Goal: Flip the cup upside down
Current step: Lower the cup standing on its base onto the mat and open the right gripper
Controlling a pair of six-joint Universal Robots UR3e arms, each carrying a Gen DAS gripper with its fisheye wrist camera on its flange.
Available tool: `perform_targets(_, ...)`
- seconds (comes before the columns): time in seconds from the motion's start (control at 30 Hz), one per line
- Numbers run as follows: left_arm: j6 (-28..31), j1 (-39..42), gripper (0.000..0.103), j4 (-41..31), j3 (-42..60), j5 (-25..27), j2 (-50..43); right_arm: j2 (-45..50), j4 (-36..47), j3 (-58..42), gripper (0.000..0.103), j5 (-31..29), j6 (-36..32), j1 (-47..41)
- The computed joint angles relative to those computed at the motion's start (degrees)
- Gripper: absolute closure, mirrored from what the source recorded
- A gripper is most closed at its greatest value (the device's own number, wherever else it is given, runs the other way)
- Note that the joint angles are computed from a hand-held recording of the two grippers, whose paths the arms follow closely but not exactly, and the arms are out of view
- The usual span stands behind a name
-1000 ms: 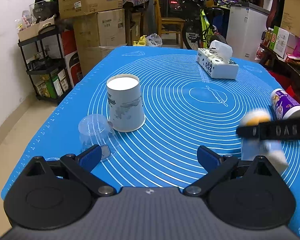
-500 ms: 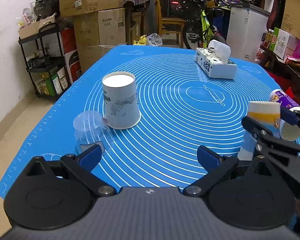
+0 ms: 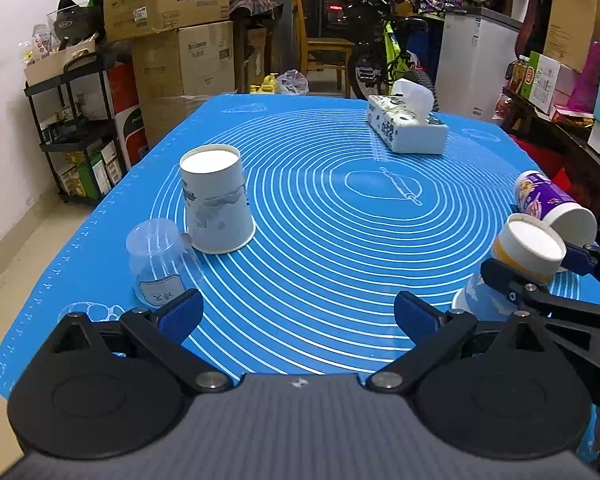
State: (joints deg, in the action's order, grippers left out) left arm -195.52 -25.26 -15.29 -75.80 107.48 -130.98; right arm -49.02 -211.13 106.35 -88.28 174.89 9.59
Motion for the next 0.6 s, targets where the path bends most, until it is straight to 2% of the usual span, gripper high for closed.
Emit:
perform_targets(0.2, 0.02, -0.96, 0.003, 1.52, -2.54, -0.28, 2.08, -4.5, -2.27, 6.78, 0.026, 2.23, 2.92, -1.81)
perform_targets(0.4, 1.01, -3.53, 0.002, 3.76, -4.95, 1.02, 3.19, -14.64, -3.52, 20.21, 0.024, 5.32, 7.4, -5.73)
perform_targets(0.6, 2.38, -6.0, 0.003, 4.67, -6.88, 0.14, 4.46, -23.62, -2.93, 30.14, 0.024, 4.79, 6.49, -7.69)
